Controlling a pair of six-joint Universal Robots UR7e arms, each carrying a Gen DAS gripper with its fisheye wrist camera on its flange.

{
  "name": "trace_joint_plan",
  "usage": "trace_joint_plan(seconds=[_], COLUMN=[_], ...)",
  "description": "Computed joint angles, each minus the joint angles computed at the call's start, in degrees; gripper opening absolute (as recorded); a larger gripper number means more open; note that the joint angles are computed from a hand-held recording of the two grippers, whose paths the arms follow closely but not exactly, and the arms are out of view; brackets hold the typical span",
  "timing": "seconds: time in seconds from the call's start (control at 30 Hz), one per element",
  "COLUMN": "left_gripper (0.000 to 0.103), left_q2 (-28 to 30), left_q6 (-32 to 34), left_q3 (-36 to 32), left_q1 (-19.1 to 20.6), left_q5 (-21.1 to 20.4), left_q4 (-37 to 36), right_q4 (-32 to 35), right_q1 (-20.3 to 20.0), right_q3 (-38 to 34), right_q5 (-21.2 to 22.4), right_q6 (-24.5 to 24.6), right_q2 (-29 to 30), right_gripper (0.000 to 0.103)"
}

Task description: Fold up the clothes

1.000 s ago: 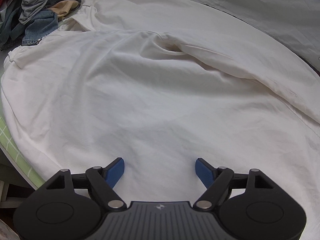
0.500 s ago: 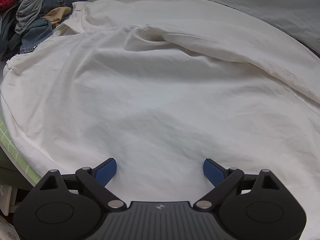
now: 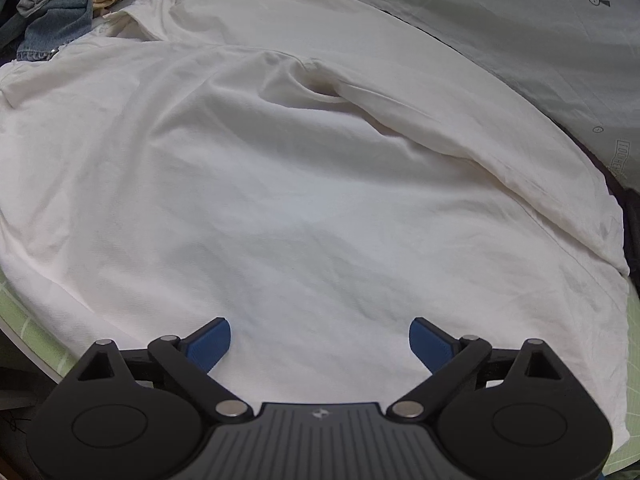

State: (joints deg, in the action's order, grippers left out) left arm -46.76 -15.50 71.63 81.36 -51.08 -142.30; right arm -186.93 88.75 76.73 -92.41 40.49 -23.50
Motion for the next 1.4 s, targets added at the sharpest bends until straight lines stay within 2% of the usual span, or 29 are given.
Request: trace_joint_plan(seconds=[0.17, 0.37, 0.57, 0.7, 0.87, 1.07, 1.23, 1.33, 1.4], left_gripper=[0.095, 0.095, 0.095, 0.094, 0.094, 0.094, 0.092, 0.092, 0.092], left_q2=[-3.56, -6.9, -8.22, -9.06, -9.47, -8.95, -8.34, -8.4, -8.17], left_q6=[-0.83, -4.28, -4.79, -4.34, -1.74, 1.24, 1.98, 4.51, 6.25], left_q3=[2.53, 2.94, 1.51, 0.38, -2.29, -6.26, -10.45, -12.07, -13.17], left_q1=[1.8, 5.51, 8.28, 10.94, 12.81, 14.25, 15.16, 14.93, 14.73], left_q5=[-3.07, -9.15, -8.67, -11.23, -13.45, -14.91, -16.12, -14.69, -12.28], left_q4=[-4.03, -8.89, -9.91, -11.67, -9.96, -5.89, 0.35, 3.78, 5.7], right_q4=[1.66, 2.6, -1.61, -7.52, -13.09, -14.17, -15.12, -15.85, -16.43], right_q1=[1.61, 4.08, 6.06, 6.62, 7.19, 8.29, 8.83, 9.07, 9.19], right_q3=[-4.32, -8.91, -10.63, -10.53, -11.46, -13.91, -16.71, -17.41, -17.34], right_q5=[-0.68, -4.97, -10.14, -12.54, -15.03, -19.01, -21.66, -22.83, -23.4], right_q6=[0.85, 1.42, 3.61, 5.99, 8.28, 7.98, 9.0, 9.47, 9.42], right_q2=[3.33, 6.38, 8.72, 10.3, 12.37, 14.24, 16.17, 16.76, 16.88], right_gripper=[0.103, 0.103, 0.103, 0.103, 0.103, 0.103, 0.103, 0.103, 0.103])
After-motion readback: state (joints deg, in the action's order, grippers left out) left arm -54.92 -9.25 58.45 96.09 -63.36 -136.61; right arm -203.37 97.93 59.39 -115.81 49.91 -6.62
